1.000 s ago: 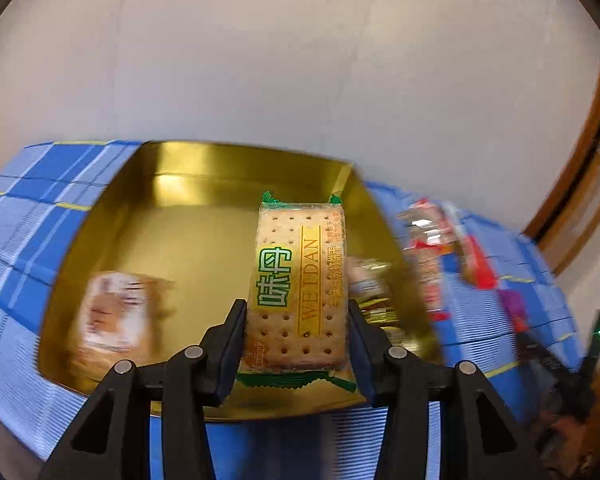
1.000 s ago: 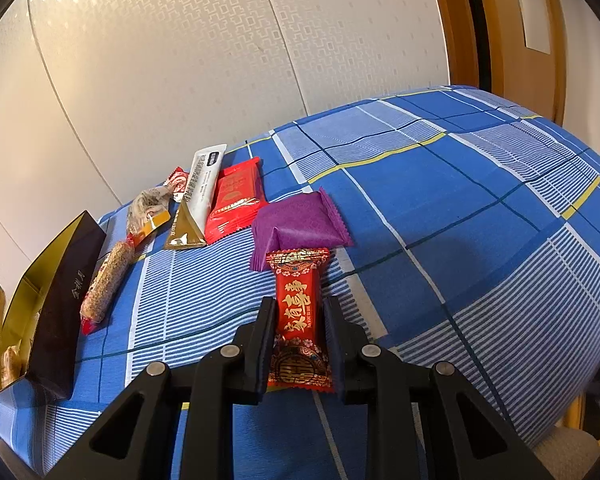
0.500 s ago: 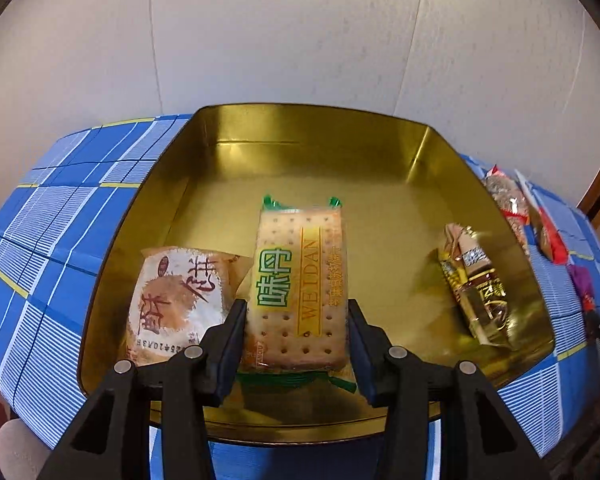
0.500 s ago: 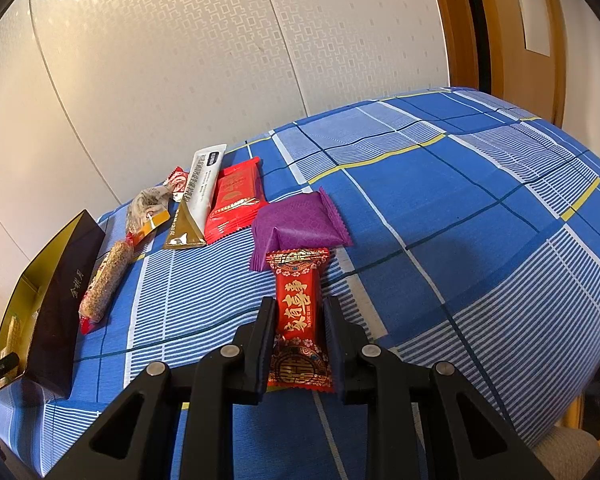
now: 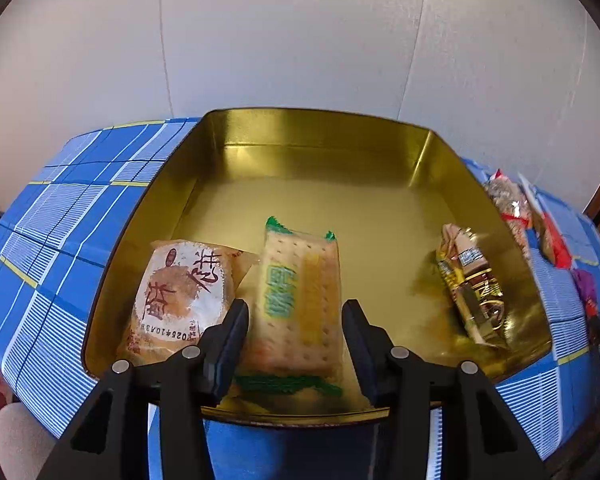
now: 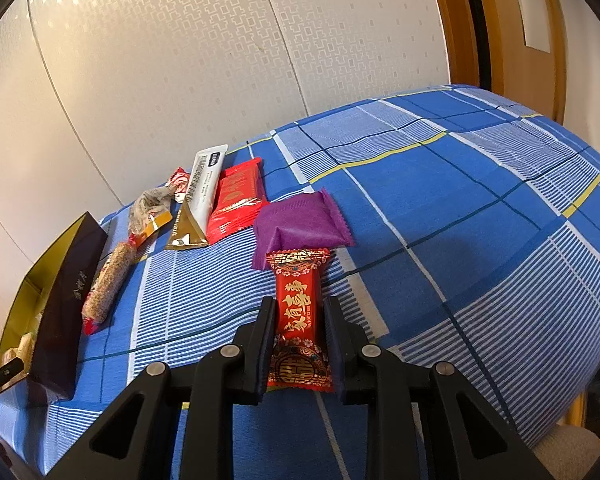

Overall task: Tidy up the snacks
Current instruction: 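Carry the cracker pack into the tin tray beside the pastry and release, then carry the red candy bar into the tin tray and open the right gripper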

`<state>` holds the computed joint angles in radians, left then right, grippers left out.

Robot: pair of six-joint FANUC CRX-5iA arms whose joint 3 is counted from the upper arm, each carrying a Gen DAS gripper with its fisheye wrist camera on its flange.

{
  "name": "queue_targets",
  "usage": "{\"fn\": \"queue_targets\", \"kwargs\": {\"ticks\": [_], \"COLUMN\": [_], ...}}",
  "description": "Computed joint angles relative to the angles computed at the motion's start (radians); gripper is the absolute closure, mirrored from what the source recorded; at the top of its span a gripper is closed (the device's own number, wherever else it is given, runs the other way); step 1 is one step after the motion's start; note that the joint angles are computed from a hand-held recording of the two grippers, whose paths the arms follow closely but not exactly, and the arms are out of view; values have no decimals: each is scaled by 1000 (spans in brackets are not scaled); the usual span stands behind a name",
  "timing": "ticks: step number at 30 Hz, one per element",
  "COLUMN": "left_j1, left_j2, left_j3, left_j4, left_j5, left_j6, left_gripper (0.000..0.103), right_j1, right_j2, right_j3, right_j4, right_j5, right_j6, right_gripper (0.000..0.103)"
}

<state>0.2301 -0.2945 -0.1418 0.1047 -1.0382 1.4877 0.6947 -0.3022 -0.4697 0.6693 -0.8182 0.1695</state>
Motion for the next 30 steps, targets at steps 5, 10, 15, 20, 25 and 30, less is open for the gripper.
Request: {"fn": "queue_targets", "kwargs": {"ticks": [5,10,15,20,25,30], "left_j1": [15,38,64,59,61,47], "left_j2": [-35,-97,-151,-185,-231,-263], "left_j3": [-35,-98,-158,-195,-256,-282], "left_j4": [34,96,177,217,305,309], "left_j5": [39,101,131,136,153,165], "left_j6": [-28,-86,-116,-145,-235,-252], "left_gripper": [54,54,54,54,54,54], "right_j1": [3,10,25,59,110,156], "right_j2": [0,-2,-19,-22,-20,2], "right_j3": [6,7,-9,-9,-6,24], "right_j4": [-27,-47,-38,-28,8,32], "right_j5": [24,46,81,85,73,57], "right_j6": [33,60,62,72,89,138], "right_gripper": [79,79,79,79,79,79]}}
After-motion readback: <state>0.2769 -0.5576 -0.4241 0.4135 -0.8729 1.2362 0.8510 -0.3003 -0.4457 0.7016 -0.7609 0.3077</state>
